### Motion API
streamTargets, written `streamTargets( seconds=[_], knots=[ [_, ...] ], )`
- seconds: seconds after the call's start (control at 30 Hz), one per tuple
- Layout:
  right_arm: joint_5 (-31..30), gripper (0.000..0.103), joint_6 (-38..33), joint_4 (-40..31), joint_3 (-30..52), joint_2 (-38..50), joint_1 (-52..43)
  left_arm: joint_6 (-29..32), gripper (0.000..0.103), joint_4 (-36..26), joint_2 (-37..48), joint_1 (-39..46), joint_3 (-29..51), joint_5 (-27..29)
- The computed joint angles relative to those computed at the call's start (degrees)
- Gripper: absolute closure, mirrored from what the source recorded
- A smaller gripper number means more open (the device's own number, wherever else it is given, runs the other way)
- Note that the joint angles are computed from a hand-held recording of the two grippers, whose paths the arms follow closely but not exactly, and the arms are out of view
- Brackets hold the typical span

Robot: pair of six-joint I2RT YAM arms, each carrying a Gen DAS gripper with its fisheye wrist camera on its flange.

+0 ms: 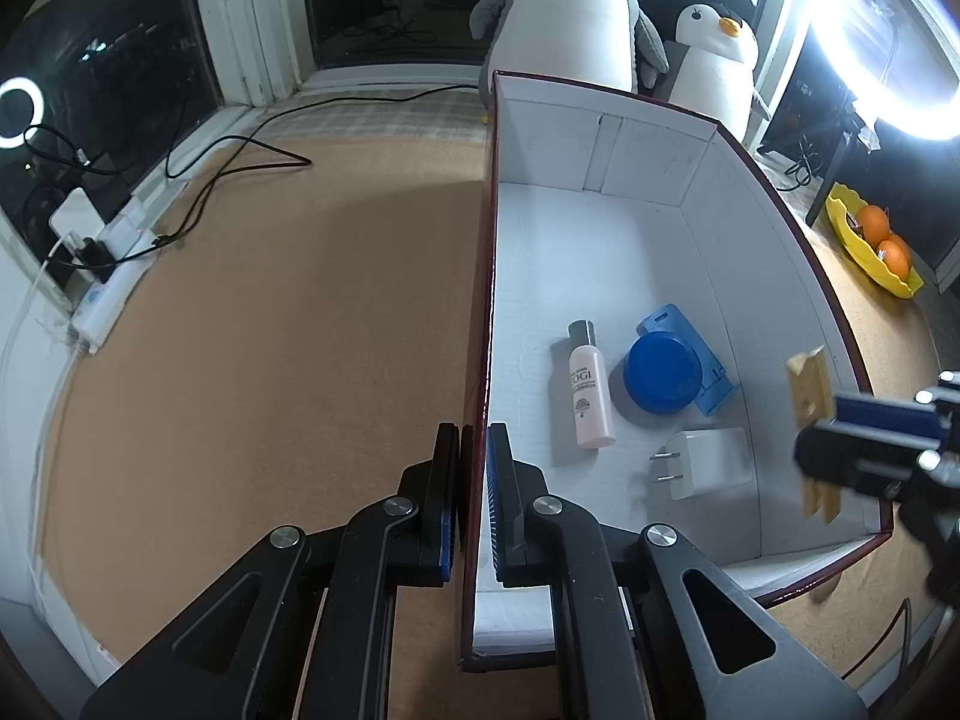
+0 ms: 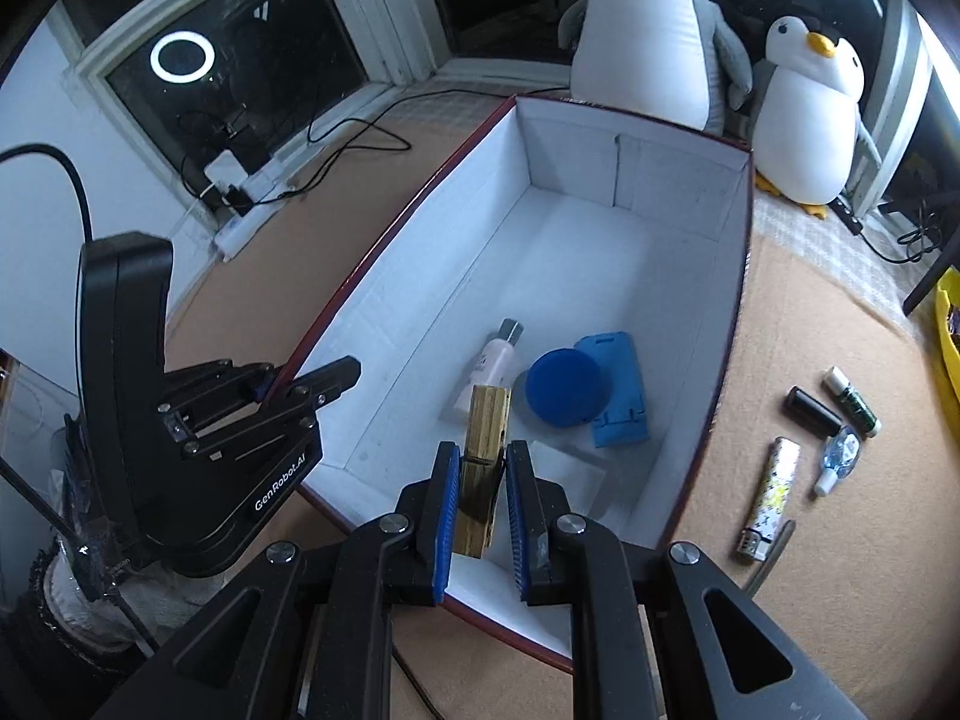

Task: Organize rigid objects
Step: 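Carry the wooden clothespin into the box and release it with the right gripper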

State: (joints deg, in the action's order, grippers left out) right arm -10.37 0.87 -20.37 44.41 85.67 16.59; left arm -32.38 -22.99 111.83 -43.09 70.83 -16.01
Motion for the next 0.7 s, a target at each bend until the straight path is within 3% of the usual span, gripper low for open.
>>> streamTargets(
  seconds=[0.4,0.47,0.5,0.53,0.7],
  knots=[
    [-1.5,0.088,-0.9,0.7,-0.4,0.9,0.6,0.0,0.096,0.0,0.0,0.0,0.0,0.0],
    [-1.6,0.073,-1.3,0.5,-0.5,0.6,0.8,0.0,0.096,-0.1,0.0,0.0,0.1,0.0],
    [-1.2,0.056,-1.2,1.2,-1.2,-0.3,0.9,0.0,0.096,0.0,0.0,0.0,0.0,0.0],
    [-1.0,0.047,-1.1,1.8,-1.7,-0.9,1.0,0.0,0.096,-0.1,0.0,0.0,0.0,0.0],
    [-1.8,0.046,-1.2,1.9,-2.6,-3.2,0.0,0.0,0.096,-0.1,0.0,0.0,0.1,-0.1]
  ],
)
